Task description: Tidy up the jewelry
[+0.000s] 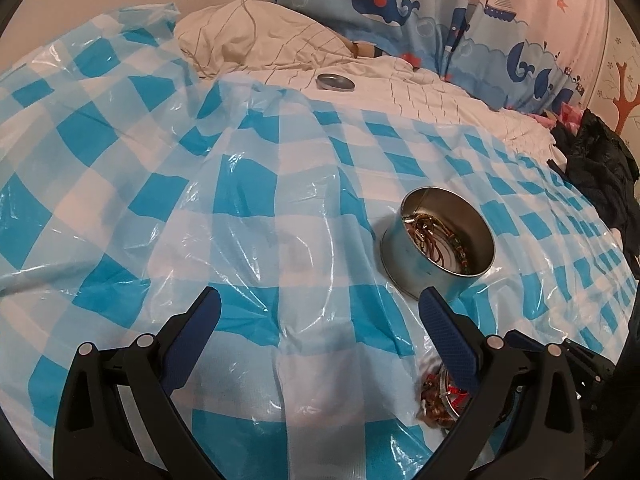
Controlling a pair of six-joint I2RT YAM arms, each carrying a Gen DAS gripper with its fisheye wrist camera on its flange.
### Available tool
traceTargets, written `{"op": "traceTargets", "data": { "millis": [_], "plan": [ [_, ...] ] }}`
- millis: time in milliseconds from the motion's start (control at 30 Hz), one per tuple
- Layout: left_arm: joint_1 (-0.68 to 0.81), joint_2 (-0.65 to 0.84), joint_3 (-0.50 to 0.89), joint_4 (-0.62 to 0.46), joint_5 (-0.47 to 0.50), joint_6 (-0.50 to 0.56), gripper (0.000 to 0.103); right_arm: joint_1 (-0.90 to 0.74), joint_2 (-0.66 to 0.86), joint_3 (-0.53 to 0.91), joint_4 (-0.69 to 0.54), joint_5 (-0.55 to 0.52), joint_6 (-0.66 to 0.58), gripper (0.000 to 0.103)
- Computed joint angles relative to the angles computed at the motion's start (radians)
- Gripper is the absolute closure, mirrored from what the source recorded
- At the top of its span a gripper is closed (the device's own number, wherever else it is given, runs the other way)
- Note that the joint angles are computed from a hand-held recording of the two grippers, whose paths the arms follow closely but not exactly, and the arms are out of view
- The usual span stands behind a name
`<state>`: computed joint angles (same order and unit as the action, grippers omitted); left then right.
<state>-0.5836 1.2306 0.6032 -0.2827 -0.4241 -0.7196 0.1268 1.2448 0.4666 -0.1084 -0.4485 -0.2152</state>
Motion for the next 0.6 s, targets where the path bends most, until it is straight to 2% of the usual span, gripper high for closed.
{"op": "traceTargets", "data": {
  "millis": [100, 167, 233, 367, 433, 467, 600],
  "plan": [
    [-0.009, -0.011, 0.001, -0.009, -0.016, -0.008, 0.008, 0.013, -0.011, -0.011, 0.011, 0.018, -0.002, 0.071],
    [-0.014, -0.020, -0.003, -0.012, -0.025, -0.023, 0.008, -0.016, -0.004, -0.016, 0.026, -0.006, 0.014, 0.071],
    [-0.011, -0.026, -0.014, -0.005, -0.025, -0.020, 0.008, -0.053, 0.005, -0.024, 0.043, -0.029, 0.035, 0.063],
    [0.006, -0.006, -0.032, -0.008, -0.031, -0.039, 0.008, -0.126, -0.016, -0.056, 0.096, -0.064, 0.095, 0.055],
    [0.023, -0.015, -0.048, 0.000, -0.002, -0.059, 0.008, -0.131, -0.025, -0.065, 0.114, -0.048, 0.116, 0.048],
    [0.029, -0.024, -0.052, -0.003, 0.012, -0.068, 0.008, -0.129, -0.031, -0.070, 0.119, -0.040, 0.122, 0.047],
    [0.009, -0.065, -0.053, -0.027, 0.009, -0.073, 0.008, -0.112, -0.057, -0.085, 0.134, -0.002, 0.131, 0.038]
  ]
}}
